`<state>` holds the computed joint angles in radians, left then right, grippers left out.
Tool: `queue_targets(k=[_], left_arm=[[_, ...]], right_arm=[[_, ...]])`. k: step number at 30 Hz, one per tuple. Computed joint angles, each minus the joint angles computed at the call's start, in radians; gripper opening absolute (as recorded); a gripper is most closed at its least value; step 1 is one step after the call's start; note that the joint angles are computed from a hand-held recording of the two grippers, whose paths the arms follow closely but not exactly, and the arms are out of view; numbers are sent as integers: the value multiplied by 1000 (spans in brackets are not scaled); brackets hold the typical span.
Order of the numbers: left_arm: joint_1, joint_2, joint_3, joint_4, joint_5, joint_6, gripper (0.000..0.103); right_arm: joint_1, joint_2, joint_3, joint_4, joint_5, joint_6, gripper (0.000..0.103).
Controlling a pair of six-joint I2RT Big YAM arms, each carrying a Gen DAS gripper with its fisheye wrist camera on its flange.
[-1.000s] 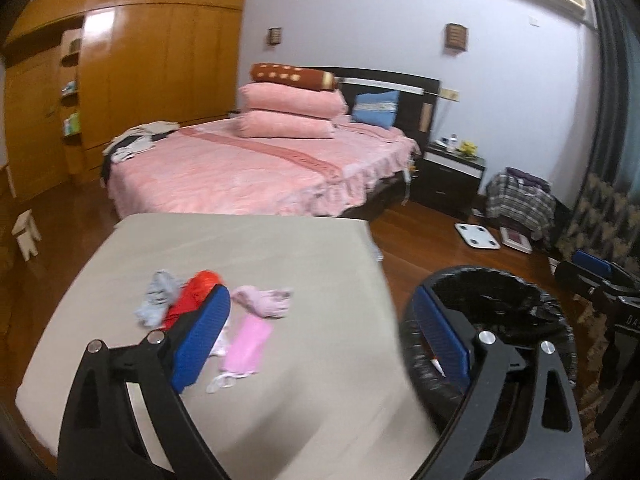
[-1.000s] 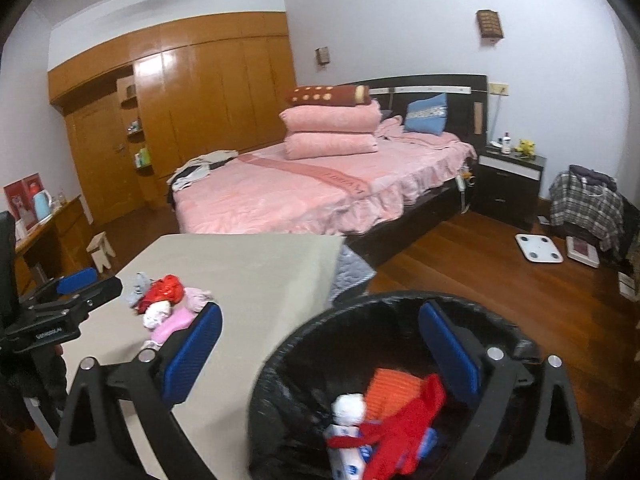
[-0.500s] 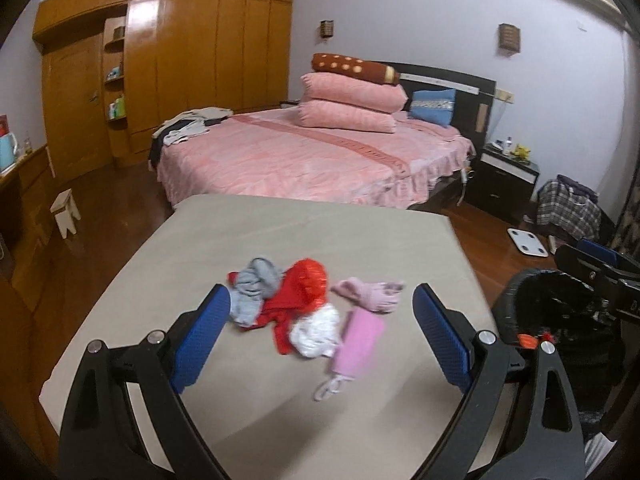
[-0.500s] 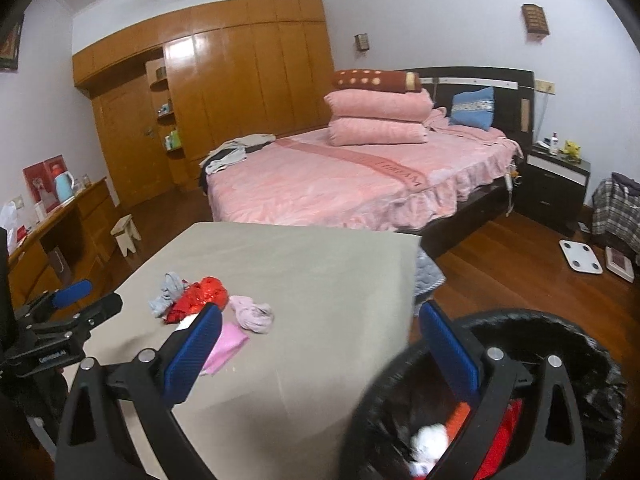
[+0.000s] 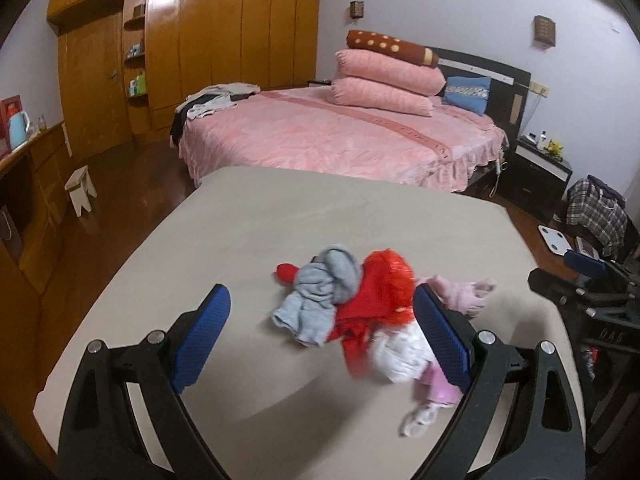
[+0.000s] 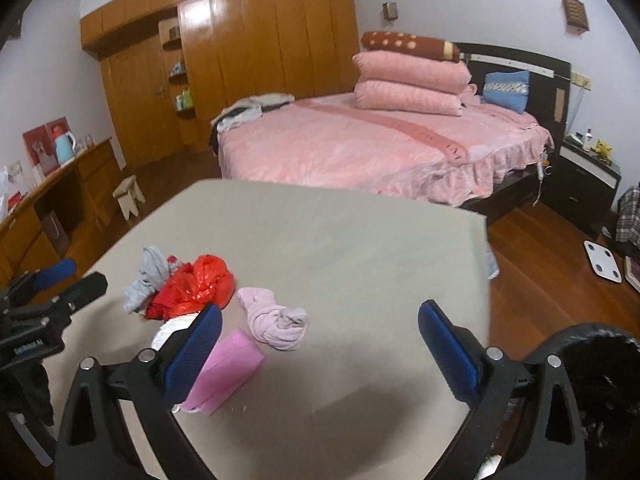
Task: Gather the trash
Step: 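Grasp the grey sock with the left tool while the right tool grasps the pink sock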
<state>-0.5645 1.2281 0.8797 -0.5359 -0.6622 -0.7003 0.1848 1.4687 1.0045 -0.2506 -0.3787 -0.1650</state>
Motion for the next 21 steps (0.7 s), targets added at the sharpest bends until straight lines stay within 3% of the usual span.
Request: queue_targets(k=[14,20,21], left_arm=[[74,37,-16,49,86,29,86],[89,52,-16,62,105,38,83],[95,57,-14,63,114,40,82]], right_arm=[[87,160,116,-105,46,-32,83],[95,190,132,-152,41,-58,62],[95,188,131,-153,32,-62,51]])
